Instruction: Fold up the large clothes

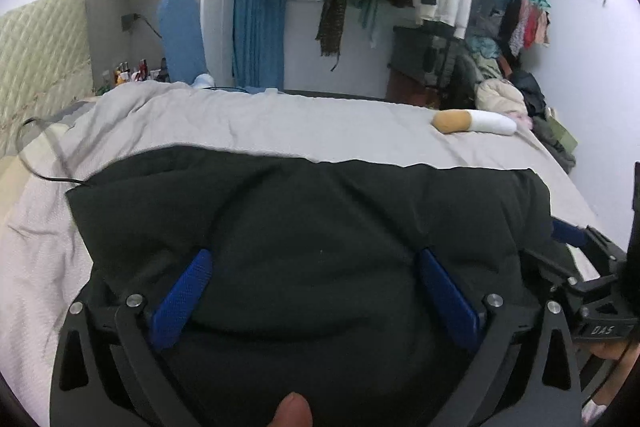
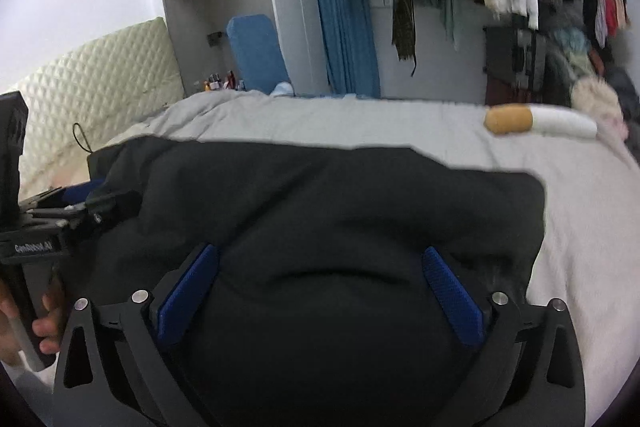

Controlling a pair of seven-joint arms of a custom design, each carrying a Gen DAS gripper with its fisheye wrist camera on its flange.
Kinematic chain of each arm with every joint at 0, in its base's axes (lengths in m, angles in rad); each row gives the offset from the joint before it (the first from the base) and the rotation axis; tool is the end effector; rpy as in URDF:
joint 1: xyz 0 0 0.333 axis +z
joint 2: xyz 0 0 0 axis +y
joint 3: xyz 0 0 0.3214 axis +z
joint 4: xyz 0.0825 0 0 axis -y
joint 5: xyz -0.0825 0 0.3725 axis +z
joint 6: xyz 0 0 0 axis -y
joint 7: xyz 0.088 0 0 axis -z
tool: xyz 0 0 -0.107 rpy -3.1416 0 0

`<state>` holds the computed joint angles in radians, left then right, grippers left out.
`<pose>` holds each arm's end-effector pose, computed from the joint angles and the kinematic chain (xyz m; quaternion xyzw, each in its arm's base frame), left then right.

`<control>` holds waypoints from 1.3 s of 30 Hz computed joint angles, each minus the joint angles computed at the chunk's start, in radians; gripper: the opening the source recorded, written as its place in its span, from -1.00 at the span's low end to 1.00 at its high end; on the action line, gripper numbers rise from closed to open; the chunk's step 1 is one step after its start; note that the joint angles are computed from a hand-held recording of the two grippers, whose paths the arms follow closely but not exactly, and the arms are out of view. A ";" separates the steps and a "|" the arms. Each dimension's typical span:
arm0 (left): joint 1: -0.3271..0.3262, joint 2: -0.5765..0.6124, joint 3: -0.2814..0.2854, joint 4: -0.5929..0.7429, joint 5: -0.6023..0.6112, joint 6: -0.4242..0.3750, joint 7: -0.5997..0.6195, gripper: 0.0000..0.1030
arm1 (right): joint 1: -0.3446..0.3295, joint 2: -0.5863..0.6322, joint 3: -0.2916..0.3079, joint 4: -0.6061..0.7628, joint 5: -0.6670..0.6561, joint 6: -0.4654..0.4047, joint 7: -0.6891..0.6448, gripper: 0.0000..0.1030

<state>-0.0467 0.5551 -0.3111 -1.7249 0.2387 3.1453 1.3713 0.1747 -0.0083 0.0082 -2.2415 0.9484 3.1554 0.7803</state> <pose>0.6736 -0.2297 0.3965 -0.5434 0.7186 -0.3853 0.1997 0.5440 0.0267 0.4671 -0.6403 0.6279 -0.2594 0.3584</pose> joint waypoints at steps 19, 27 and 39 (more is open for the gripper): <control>-0.151 0.316 0.157 0.484 -0.004 -0.178 -0.031 1.00 | -0.103 0.265 0.022 0.223 -0.424 -0.020 0.409 1.00; -0.054 0.293 0.037 0.416 -0.033 -0.139 0.024 1.00 | -0.285 0.248 0.200 0.242 -0.271 -0.123 0.237 1.00; 0.138 0.174 0.027 0.281 -0.165 -0.197 -0.030 0.99 | -0.323 0.093 -0.002 0.163 -0.095 -0.286 0.271 0.99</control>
<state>0.0916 0.7295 -0.2845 -1.4434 0.0737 2.9484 1.3411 -0.1480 0.0848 0.0062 -2.0781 0.8539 2.8697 1.0518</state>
